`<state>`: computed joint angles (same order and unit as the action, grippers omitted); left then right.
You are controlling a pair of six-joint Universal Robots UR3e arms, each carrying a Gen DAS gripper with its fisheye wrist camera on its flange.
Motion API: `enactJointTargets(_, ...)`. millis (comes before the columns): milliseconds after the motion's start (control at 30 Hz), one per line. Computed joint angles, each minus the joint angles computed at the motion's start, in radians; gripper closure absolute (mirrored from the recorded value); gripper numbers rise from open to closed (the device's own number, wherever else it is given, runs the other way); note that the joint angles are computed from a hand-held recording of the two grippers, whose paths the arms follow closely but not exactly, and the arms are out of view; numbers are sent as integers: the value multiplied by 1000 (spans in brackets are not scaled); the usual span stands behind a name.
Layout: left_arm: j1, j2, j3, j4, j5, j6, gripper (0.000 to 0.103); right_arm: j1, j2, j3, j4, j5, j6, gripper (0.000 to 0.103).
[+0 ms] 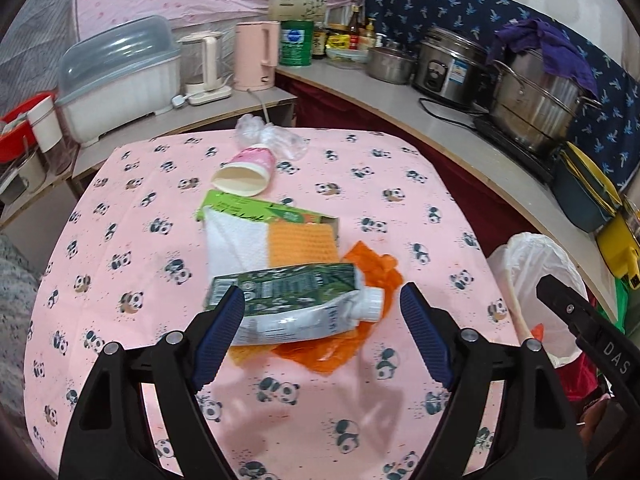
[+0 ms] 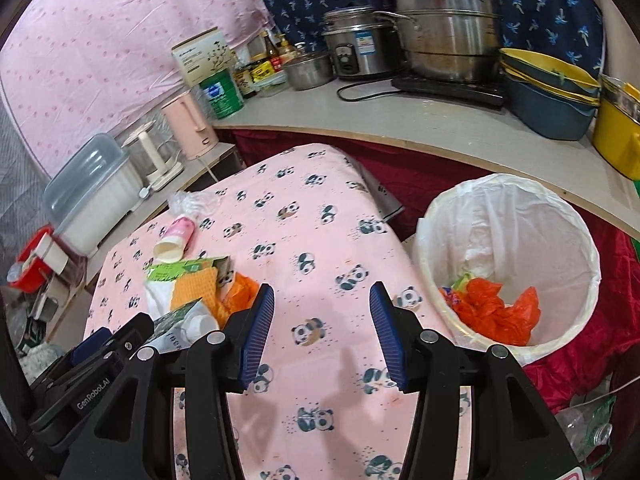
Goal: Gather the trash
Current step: 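Move both open grippers back over the remaining trash on the table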
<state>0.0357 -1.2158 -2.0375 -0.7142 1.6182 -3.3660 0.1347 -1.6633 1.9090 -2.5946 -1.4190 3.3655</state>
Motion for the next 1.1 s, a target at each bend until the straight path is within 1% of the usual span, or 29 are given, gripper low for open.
enactJointTargets(167, 111, 84, -68, -33, -56, 43, 27, 63, 59, -40, 1, -28, 13, 54)
enactJointTargets(433, 281, 189, -153, -88, -137, 127, 26, 135, 158, -97, -2, -43, 34, 54)
enactJointTargets(533, 346, 234, -184, -118, -181, 166, 26, 161, 195, -127, 3, -46, 36, 54)
enactJointTargets(600, 380, 263, -201, -137, -202, 191, 25, 181, 221, -152, 9, -46, 34, 54)
enactJointTargets(667, 415, 290, -215, -157, -227, 216, 22, 195, 241, -169, 12, -39, 32, 54)
enactJointTargets(933, 484, 293, -240, -176, -253, 256, 22, 253, 336, -253, 26, -18, 39, 54)
enactJointTargets(1100, 501, 265, -254, -158, -249, 262, 22, 269, 381, -292, 30, -8, 30, 54)
